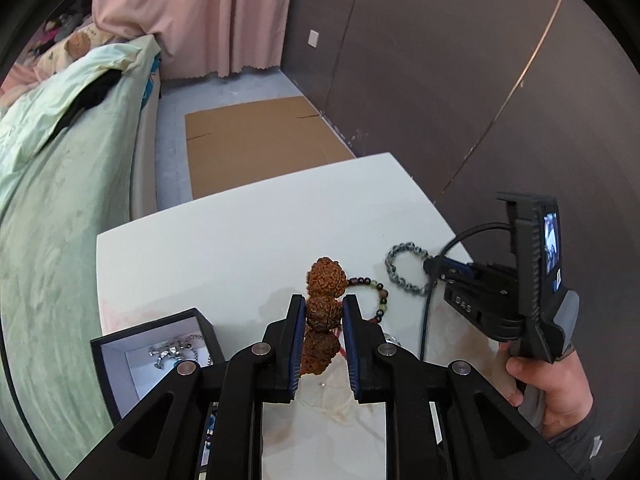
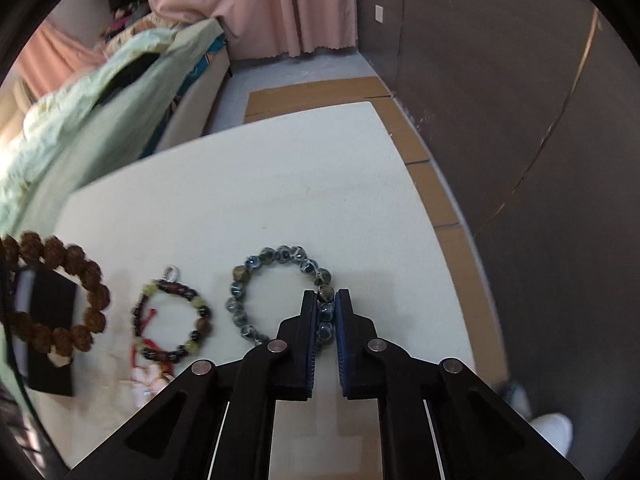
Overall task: Organize jewelry
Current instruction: 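Lift the brown bracelet with the left gripper while the right gripper grasps the grey bracelet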
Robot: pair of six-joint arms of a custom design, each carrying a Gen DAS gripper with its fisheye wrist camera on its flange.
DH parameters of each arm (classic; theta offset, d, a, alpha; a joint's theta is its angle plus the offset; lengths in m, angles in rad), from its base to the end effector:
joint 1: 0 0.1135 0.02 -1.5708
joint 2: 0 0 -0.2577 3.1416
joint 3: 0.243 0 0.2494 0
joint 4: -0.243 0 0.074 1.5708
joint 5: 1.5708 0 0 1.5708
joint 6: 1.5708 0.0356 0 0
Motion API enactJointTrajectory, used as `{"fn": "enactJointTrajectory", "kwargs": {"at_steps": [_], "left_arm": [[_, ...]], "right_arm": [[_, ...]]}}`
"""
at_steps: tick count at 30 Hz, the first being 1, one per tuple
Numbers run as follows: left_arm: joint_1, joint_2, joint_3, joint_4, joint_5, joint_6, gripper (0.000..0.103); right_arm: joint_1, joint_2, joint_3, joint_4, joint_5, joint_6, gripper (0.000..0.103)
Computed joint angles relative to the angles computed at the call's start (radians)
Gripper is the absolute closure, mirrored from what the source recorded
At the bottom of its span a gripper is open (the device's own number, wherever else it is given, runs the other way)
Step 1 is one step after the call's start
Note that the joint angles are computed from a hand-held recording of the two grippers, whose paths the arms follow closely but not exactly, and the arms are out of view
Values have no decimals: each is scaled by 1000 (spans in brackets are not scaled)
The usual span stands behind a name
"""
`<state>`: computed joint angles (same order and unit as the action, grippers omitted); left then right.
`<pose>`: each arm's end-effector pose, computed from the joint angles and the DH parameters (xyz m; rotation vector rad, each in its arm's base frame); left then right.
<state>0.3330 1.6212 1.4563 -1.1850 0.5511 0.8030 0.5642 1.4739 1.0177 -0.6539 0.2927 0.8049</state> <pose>0.2938 0.0819 0.2885 0.6912 2.5332 -0.4690 0.2479 0.1447 0.2204 0.4018 2.5730 0.0887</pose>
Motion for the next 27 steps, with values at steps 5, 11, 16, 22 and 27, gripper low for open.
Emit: {"fn": "enactJointTrajectory", "kwargs": {"at_steps": [5,11,16,22,27], "left_arm": [[32,3,60,-54,51,19,84],[67,2,142,-113,96,37,84],[126,13,207,-168,137,74,84],[192,52,284,-213,159,107,84],[247,87,329,-240,169,137,84]], "right_arm": [[-15,-168,-92,91,-94,43,93],[14,-273,-142,176,-157,109,93],[64,-266,-105,185,-130,128,93],[115,-230,-40,203,-118,128,93],[163,-173,22,229,-115,127,93]]}}
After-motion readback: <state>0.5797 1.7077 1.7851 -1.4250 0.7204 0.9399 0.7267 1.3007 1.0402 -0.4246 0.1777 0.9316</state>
